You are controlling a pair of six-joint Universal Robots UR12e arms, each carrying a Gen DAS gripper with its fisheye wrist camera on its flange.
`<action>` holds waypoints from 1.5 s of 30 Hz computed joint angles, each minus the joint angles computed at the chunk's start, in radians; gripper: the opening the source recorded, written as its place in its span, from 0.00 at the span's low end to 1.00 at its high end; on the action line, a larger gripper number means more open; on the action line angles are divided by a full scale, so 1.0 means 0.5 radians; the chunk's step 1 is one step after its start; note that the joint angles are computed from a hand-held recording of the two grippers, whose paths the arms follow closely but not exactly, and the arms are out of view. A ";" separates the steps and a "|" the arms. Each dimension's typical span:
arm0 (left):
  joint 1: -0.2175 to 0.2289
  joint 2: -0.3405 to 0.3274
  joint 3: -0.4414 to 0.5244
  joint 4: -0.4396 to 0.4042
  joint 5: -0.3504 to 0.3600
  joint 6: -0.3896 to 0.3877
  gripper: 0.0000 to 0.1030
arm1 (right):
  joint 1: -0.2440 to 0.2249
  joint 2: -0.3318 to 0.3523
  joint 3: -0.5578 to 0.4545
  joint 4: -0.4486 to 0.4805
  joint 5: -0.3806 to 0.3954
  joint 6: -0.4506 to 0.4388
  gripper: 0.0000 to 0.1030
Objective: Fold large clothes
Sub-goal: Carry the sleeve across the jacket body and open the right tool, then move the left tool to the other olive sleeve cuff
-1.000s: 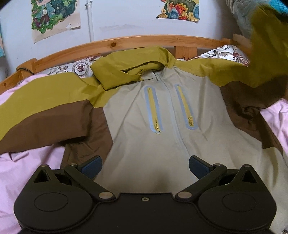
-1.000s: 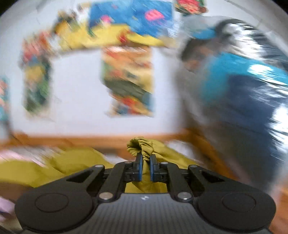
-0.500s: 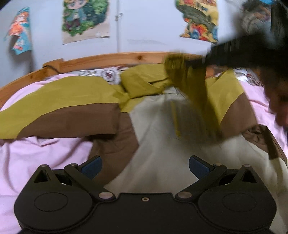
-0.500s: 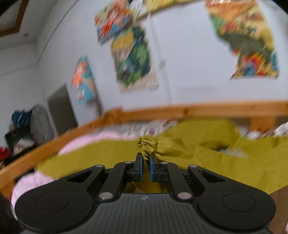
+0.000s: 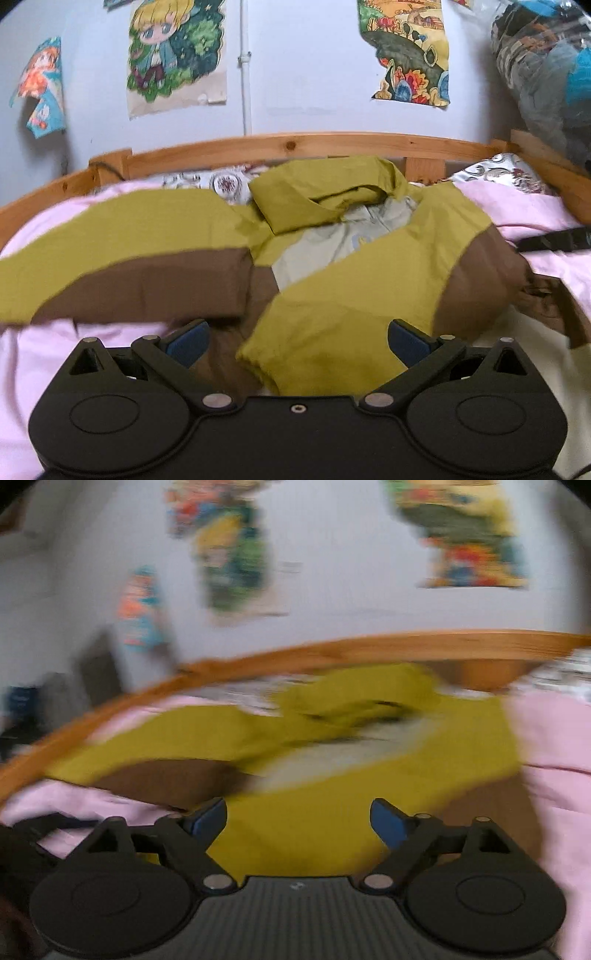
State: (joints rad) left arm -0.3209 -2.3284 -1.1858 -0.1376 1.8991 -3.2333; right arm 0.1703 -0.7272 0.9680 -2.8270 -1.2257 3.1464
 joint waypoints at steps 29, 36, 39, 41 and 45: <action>0.012 -0.213 0.341 -0.456 0.163 0.120 0.99 | -0.042 0.209 -0.184 0.179 -0.763 0.252 0.04; 0.022 -0.035 0.082 -0.231 0.580 -0.196 0.99 | 0.004 -0.031 0.199 -0.267 -0.660 0.225 0.56; 0.058 0.058 -0.047 -0.224 0.774 -0.466 0.99 | 0.042 -0.124 0.389 -0.500 -0.612 0.304 0.76; 0.093 0.109 -0.101 -0.279 0.852 -0.642 0.99 | 0.064 -0.187 0.503 -0.549 -0.506 0.398 0.83; 0.159 0.165 -0.159 -0.308 1.004 -0.979 0.99 | 0.110 -0.253 0.651 -0.616 -0.389 0.428 0.92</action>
